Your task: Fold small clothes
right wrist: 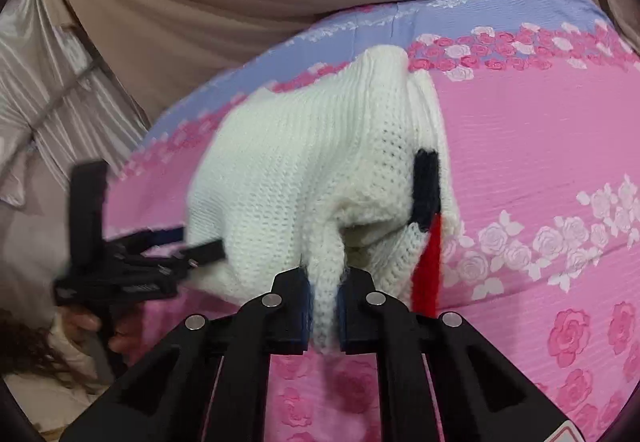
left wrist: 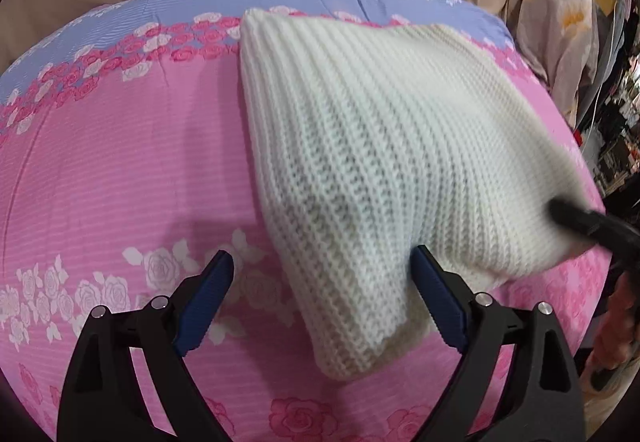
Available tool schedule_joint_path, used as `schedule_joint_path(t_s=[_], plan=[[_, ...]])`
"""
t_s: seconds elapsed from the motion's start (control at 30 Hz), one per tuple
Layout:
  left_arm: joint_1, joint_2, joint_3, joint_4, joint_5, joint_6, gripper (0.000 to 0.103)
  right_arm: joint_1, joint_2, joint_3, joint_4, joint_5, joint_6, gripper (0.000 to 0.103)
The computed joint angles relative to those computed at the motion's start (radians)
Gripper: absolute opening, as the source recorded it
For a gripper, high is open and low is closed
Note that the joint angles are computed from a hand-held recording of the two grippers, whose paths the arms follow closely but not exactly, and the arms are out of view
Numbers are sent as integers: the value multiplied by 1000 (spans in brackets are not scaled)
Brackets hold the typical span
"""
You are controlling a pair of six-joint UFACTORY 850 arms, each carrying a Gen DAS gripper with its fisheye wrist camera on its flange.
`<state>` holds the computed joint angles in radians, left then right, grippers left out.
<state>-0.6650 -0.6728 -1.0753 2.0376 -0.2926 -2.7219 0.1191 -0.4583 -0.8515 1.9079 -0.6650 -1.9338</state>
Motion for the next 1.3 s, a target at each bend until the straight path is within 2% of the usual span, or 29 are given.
schedule_joint_path(t_s=[0.03, 0.07, 0.1, 0.13, 0.17, 0.2, 0.23, 0.3, 0.37, 0.4, 0.47, 0.53, 0.63, 0.7, 0.8, 0.87, 0.9, 0.97, 1.03, 1.07, 1.13, 1.17, 1.3], plan=[[-2, -1, 5, -2, 2, 4, 88, -18, 17, 19, 18, -26, -4, 9], [-1, -1, 10, 19, 7, -16, 88, -22, 21, 23, 23, -10, 0, 9], [0, -1, 15, 45, 9, -45, 88, -17, 6, 19, 40, 47, -21, 8], [-4, -3, 18, 44, -1, -44, 88, 0, -9, 10, 49, 139, -29, 8], [-10, -6, 15, 11, -11, 0, 88, 8, -59, -13, 17, 189, 0, 8], [-13, -8, 8, -43, -9, 57, 88, 12, -70, -22, 6, 197, 25, 6], [-16, -7, 7, -63, -12, 76, 88, 6, -63, -10, 28, 171, 7, 6], [-16, 9, 17, -51, -11, 67, 87, 7, -30, 3, 37, 179, -3, 8], [-16, 41, 41, 14, -10, -6, 85, 4, 16, 16, 35, 186, -6, 16], [-17, 63, 58, 53, -19, -48, 85, -3, 34, 15, 38, 186, -22, 23], [-21, 105, 87, 105, -56, -96, 85, -1, 75, 25, 147, 195, -136, 33], [-26, 141, 103, 138, -100, -120, 85, -1, 84, 13, 252, 179, -236, 47], [-27, 146, 76, 118, -145, -84, 86, 18, 46, -55, 276, 185, -249, 55], [-20, 121, 31, 101, -146, -61, 87, 41, -18, -132, 261, 226, -215, 57], [-4, 61, -48, 32, -113, 14, 87, 82, -106, -226, 238, 302, -181, 57], [-3, 22, -97, -76, -98, 120, 87, 96, -148, -277, 177, 337, -112, 16], [-4, 10, -111, -107, -96, 146, 87, 91, -147, -276, 170, 309, -97, 12], [-8, -2, -121, -139, -101, 169, 87, 69, -106, -228, 267, 208, -191, 10], [-16, -7, -125, -164, -120, 191, 87, 57, -86, -201, 342, 174, -252, 10], [-21, -14, -131, -191, -136, 215, 87, 53, -100, -211, 332, 192, -235, 10], [-23, -26, -143, -218, -140, 242, 88, 67, -163, -270, 282, 318, -182, 10], [-24, -36, -155, -248, -143, 270, 88, 71, -194, -288, 276, 343, -175, 10], [-32, -57, -177, -333, -174, 355, 90, 76, -123, -222, 431, 316, -310, 12]])
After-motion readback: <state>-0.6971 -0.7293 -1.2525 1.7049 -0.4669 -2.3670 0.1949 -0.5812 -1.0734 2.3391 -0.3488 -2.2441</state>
